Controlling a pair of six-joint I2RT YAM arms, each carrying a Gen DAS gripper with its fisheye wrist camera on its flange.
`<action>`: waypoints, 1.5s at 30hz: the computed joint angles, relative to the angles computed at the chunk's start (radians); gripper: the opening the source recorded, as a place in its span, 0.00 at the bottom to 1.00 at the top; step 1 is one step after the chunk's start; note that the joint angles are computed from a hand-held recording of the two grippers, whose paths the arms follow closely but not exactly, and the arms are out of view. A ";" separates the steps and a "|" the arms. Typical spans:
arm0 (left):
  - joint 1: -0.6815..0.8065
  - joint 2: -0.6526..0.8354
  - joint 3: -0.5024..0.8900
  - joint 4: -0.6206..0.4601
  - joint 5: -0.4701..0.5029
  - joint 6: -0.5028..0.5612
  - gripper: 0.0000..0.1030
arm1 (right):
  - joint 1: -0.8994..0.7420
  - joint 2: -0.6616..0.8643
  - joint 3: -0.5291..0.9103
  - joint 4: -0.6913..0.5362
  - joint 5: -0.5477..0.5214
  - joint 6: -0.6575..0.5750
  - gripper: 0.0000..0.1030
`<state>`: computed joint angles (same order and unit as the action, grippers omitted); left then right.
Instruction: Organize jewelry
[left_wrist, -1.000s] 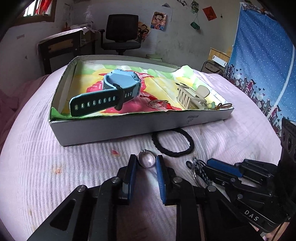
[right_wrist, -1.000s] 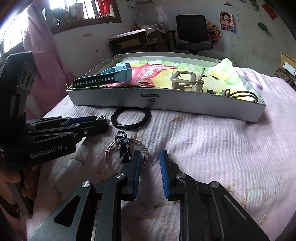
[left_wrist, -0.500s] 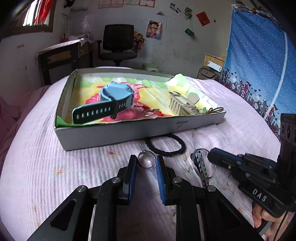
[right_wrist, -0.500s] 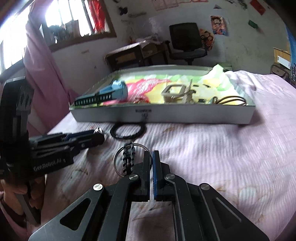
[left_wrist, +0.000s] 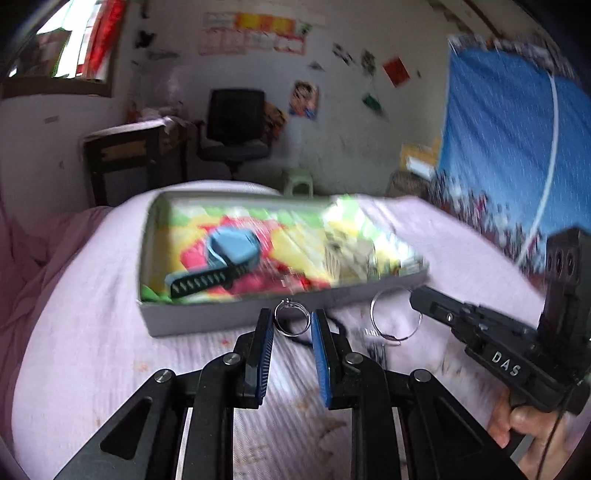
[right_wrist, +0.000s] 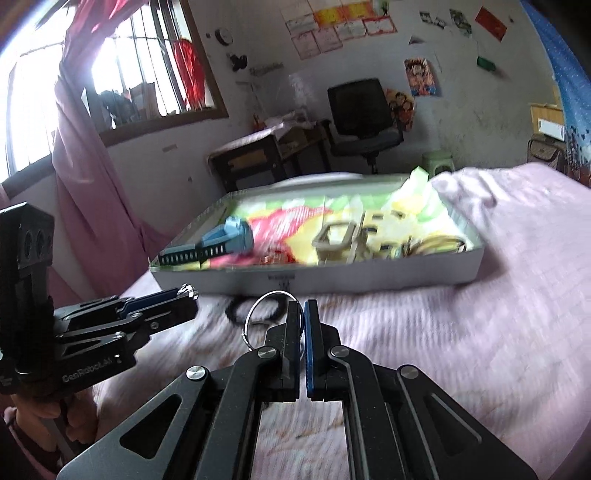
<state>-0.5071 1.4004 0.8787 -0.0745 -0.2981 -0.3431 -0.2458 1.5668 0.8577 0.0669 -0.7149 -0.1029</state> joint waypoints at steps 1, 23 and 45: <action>0.010 -0.011 -0.002 0.009 0.001 -0.010 0.19 | -0.006 -0.009 -0.003 0.009 -0.003 0.007 0.02; 0.128 0.263 0.309 -0.069 0.134 0.040 0.19 | 0.064 0.118 0.209 0.268 0.031 0.216 0.02; 0.146 0.327 0.361 -0.174 0.182 -0.013 0.26 | 0.074 0.310 0.346 -0.034 0.061 0.139 0.06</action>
<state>-0.3613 1.7278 1.2397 -0.2483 -0.1165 -0.3561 -0.1717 1.8769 1.2033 0.0332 -0.6537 0.0363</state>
